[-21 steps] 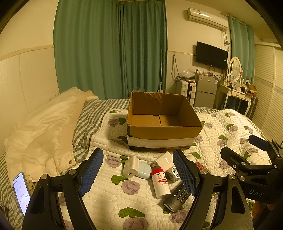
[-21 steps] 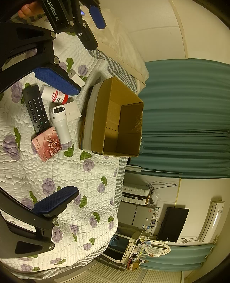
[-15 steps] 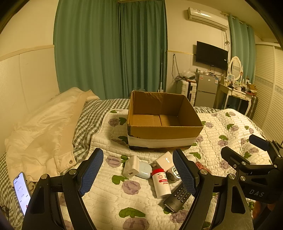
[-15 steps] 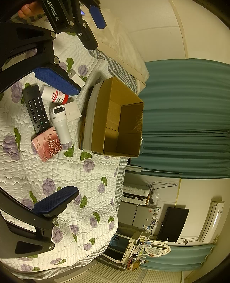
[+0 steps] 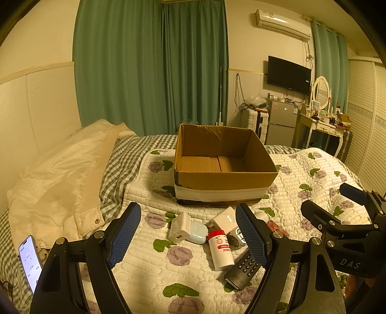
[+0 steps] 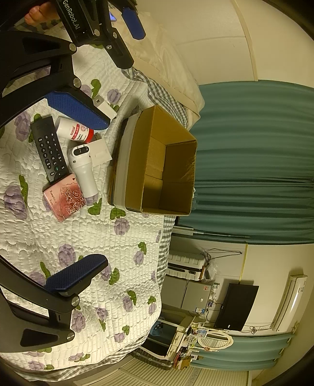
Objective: Organize rigid objects
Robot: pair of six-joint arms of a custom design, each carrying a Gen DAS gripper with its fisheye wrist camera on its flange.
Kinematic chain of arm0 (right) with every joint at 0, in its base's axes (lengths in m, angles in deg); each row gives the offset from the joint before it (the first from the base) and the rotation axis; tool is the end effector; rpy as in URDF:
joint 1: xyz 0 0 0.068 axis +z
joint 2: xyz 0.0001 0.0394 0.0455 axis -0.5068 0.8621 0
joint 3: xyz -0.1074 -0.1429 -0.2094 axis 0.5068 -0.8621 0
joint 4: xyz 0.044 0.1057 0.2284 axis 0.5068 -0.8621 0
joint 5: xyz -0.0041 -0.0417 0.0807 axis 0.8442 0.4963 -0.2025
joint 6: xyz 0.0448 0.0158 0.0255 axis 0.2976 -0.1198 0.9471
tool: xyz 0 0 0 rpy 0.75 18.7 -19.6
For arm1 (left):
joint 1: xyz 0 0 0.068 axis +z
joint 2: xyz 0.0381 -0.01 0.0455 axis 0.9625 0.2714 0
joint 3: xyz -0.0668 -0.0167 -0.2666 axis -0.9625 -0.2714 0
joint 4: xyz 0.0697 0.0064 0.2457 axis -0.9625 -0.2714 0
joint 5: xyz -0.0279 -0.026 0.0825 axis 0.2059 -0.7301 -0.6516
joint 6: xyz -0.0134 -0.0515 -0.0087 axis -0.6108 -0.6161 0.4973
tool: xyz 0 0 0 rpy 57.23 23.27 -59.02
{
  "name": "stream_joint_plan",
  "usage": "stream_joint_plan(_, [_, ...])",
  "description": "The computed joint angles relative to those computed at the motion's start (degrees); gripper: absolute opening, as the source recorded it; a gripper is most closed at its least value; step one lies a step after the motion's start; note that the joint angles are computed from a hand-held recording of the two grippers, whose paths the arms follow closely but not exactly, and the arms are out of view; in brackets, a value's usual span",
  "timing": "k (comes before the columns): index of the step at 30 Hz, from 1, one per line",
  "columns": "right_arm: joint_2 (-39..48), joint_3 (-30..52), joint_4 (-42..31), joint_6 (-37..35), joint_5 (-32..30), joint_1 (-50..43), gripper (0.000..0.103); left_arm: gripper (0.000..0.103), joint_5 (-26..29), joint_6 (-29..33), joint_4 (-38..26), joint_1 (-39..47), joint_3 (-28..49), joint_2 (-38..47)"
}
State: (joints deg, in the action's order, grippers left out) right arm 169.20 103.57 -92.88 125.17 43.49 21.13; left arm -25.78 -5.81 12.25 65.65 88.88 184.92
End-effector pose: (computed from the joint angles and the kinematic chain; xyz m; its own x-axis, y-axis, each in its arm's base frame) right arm 0.2750 0.2982 0.2696 -0.4567 0.2486 -0.8542 0.5202 0.8535 -0.0298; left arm 0.3695 -0.0701 0.2801 -0.4133 0.3154 -0.8542 0.5942 0.8042 0.0094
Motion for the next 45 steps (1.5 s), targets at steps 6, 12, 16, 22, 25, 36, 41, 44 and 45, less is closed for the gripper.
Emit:
stream_joint_plan(6, [0.38,0.33,0.22,-0.28,-0.14,-0.10,0.103,0.083,0.01,0.05,0.02,0.00,0.00,0.00])
stream_joint_plan(12, [0.46,0.47,0.10,-0.25,-0.16,-0.12,0.103,0.083,-0.05,-0.01,0.00,-0.03,-0.02,-0.04])
stream_joint_plan(16, [0.60,0.42,0.52,-0.48,-0.41,-0.19,0.103,0.083,-0.19,0.04,-0.13,0.08,0.30,0.27])
stream_joint_plan(22, [1.09,0.92,1.44,-1.71,-1.25,-0.45,0.103,0.083,-0.69,0.24,-0.10,0.30,1.27,1.03])
stream_joint_plan(25, [1.17,1.77,2.40,-4.23,-1.79,-1.36,0.103,0.083,-2.44,0.83,-1.18,0.46,4.56,3.52])
stream_joint_plan(36, [1.90,0.14,17.89,-25.26,-12.51,-10.91,0.103,0.081,-10.09,2.59,-7.93,-1.61,18.34,21.64])
stream_joint_plan(41, [1.66,-4.58,24.58,-28.13,-15.61,-12.70,0.103,0.081,-14.17,5.96,-8.52,-4.51,19.86,25.60])
stream_joint_plan(44, [0.91,-7.76,27.85,-28.54,-17.95,-13.68,0.103,0.080,-16.28,7.91,-9.21,-6.14,21.26,27.47])
stream_joint_plan(45, [0.88,-8.06,28.09,-28.57,-18.36,-13.92,0.103,0.075,-16.93,8.63,-9.75,-6.56,21.87,28.09])
